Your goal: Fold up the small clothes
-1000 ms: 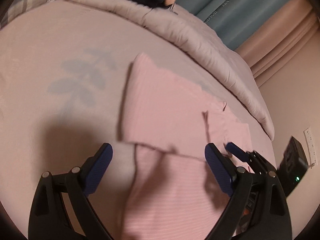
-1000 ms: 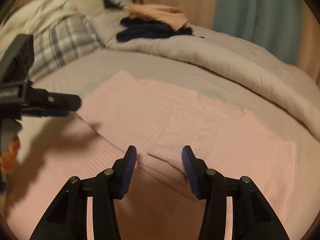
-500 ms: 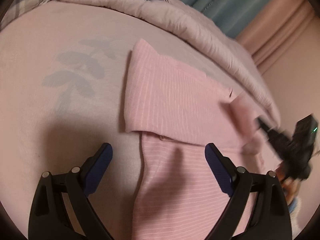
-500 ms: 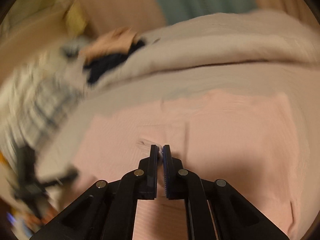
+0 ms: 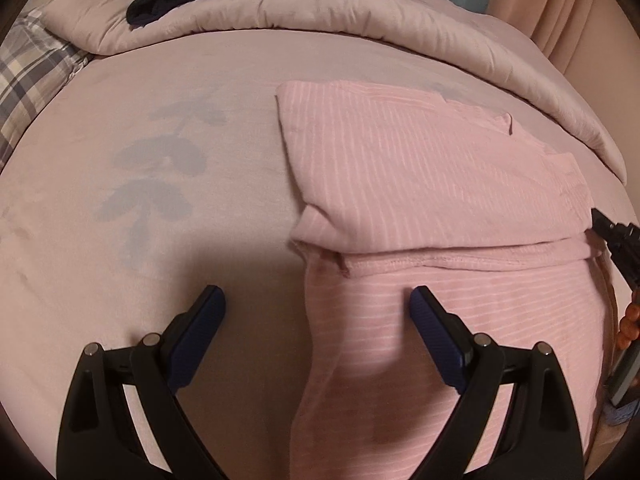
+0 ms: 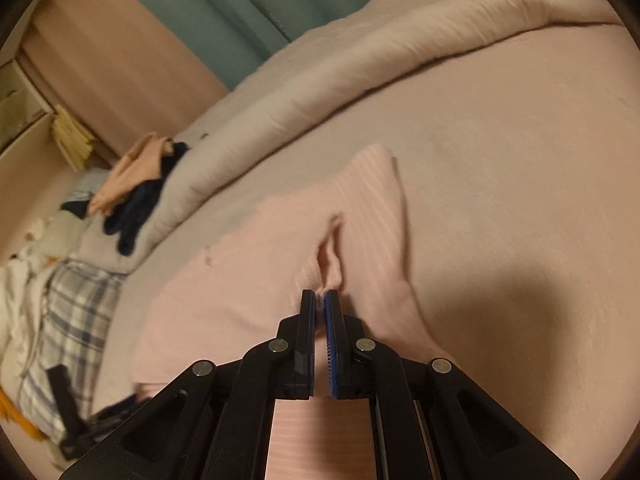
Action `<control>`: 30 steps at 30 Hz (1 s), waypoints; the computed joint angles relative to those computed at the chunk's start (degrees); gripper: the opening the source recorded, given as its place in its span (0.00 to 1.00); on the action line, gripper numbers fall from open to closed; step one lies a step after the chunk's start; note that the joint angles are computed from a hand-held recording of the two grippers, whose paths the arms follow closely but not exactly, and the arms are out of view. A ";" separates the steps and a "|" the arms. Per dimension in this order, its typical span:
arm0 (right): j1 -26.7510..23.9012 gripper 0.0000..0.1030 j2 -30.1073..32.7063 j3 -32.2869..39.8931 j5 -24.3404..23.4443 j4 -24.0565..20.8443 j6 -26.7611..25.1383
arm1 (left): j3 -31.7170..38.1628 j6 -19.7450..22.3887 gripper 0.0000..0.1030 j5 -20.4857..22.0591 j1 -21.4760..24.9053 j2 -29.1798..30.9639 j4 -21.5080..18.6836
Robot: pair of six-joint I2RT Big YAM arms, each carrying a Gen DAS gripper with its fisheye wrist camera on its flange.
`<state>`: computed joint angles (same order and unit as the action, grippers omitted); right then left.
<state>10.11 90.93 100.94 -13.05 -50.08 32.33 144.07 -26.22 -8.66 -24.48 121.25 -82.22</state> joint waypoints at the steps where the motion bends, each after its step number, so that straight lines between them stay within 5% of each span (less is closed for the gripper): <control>1: 0.20 0.06 -0.19 -0.18 1.90 -0.25 -0.40 | -1.06 -0.25 0.90 0.36 0.08 -0.76 0.24; 3: 0.37 0.06 0.38 1.23 5.78 -3.50 -0.45 | -2.82 -0.47 0.90 1.23 0.07 -2.24 1.12; 6: -1.01 0.09 -1.60 -0.48 3.05 -3.04 0.74 | -8.43 -0.67 0.90 1.39 0.10 -6.58 3.49; 9: -1.07 0.24 -4.29 -1.40 4.79 -5.19 -0.80 | -18.33 -3.66 0.90 3.81 0.50 -13.66 9.05; 12: -1.93 0.37 -9.16 -5.63 -0.15 -5.88 -2.45 | -29.94 -9.11 0.91 9.31 1.08 -21.62 15.92; 21: -5.21 0.39 -23.49 -18.91 -5.09 -17.12 -11.00 | -54.22 -19.71 0.91 17.74 -2.31 -38.17 26.89; 25: -6.68 0.39 -28.09 -22.79 -10.01 -18.81 -11.48 | -60.83 -23.35 0.91 22.59 -3.21 -43.21 32.06; 30: -10.12 0.46 -30.60 -26.14 -22.21 -20.77 -12.51 | -66.96 -28.15 0.91 28.18 -4.31 -47.79 38.19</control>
<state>-0.01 60.33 74.79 -35.26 -70.85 19.82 77.11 -54.38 19.52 -28.79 73.46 -44.02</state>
